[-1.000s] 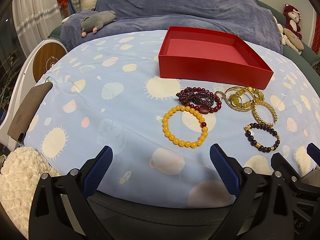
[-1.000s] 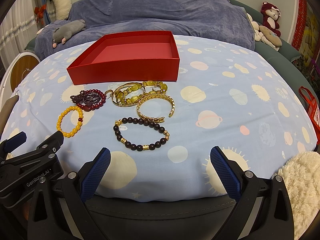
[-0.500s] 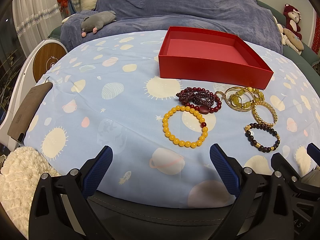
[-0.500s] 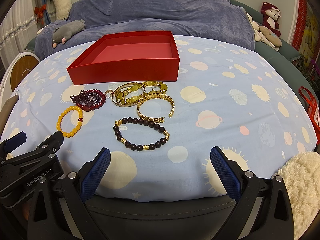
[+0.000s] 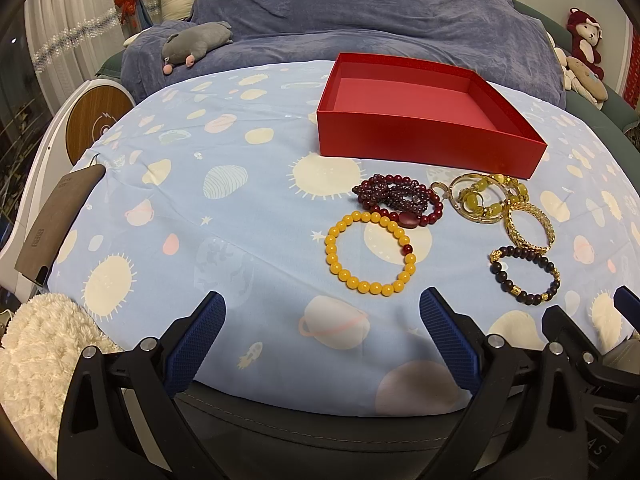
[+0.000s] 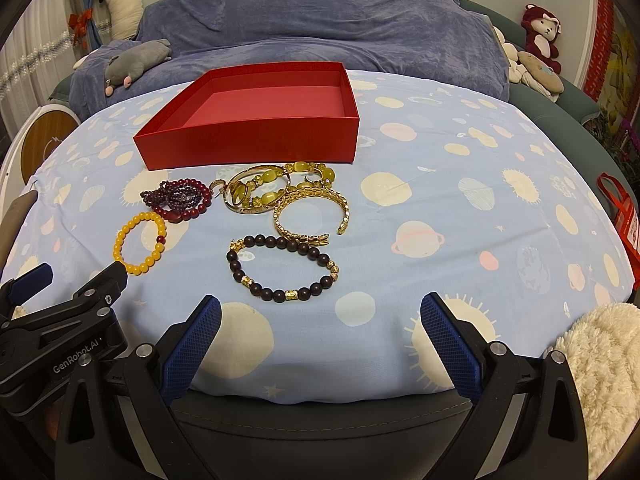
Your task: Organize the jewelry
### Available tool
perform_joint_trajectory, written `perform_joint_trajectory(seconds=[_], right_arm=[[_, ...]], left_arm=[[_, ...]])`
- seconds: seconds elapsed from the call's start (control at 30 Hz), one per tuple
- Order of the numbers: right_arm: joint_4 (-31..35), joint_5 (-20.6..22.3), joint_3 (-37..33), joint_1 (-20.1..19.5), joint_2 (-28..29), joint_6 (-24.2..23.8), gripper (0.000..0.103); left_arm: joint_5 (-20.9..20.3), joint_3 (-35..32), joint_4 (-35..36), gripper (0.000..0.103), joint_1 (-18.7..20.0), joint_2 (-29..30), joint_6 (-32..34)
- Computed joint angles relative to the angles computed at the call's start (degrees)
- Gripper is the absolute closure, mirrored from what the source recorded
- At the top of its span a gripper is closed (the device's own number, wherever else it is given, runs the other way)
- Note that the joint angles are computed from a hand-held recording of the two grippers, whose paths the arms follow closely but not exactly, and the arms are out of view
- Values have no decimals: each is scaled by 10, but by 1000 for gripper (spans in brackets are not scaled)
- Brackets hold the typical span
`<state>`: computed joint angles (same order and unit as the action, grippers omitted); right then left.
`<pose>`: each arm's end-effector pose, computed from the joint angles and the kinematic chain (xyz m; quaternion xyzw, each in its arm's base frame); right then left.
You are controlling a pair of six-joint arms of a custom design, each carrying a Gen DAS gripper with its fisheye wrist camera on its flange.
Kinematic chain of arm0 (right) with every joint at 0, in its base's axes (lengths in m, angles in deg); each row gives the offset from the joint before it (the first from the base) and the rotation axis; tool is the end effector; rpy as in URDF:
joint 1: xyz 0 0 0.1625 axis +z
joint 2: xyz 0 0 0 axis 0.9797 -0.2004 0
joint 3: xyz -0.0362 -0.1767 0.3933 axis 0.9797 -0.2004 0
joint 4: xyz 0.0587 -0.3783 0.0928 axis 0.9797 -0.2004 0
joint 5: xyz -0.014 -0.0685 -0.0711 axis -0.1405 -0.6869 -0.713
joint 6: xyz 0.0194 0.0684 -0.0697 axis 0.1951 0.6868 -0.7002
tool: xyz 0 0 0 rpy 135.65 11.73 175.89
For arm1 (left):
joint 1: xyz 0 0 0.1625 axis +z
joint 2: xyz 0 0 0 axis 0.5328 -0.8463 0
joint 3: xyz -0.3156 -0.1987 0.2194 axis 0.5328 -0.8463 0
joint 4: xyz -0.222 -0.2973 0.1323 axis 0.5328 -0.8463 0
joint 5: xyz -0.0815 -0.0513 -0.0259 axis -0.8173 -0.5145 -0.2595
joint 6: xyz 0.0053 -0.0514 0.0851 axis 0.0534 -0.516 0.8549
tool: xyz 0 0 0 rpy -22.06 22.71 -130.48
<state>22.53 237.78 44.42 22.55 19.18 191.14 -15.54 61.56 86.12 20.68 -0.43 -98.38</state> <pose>0.1432 -0.4941 0.0878 -0.1145 -0.8054 0.3870 0.4341 -0.1902 -0.5852 0.0460 0.3129 0.8654 -0.2254 0.3199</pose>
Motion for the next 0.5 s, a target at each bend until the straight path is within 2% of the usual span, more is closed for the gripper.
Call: perform_joint_trajectory(seconds=[0.33,0.5], right_arm=[[0,-1,0,0,0,0,7],[3,-7,5,-2,-6,11,7]], left_arm=[[5,-3,4,9,2,1,-2],[12,-17,23,9,8,5,-24]])
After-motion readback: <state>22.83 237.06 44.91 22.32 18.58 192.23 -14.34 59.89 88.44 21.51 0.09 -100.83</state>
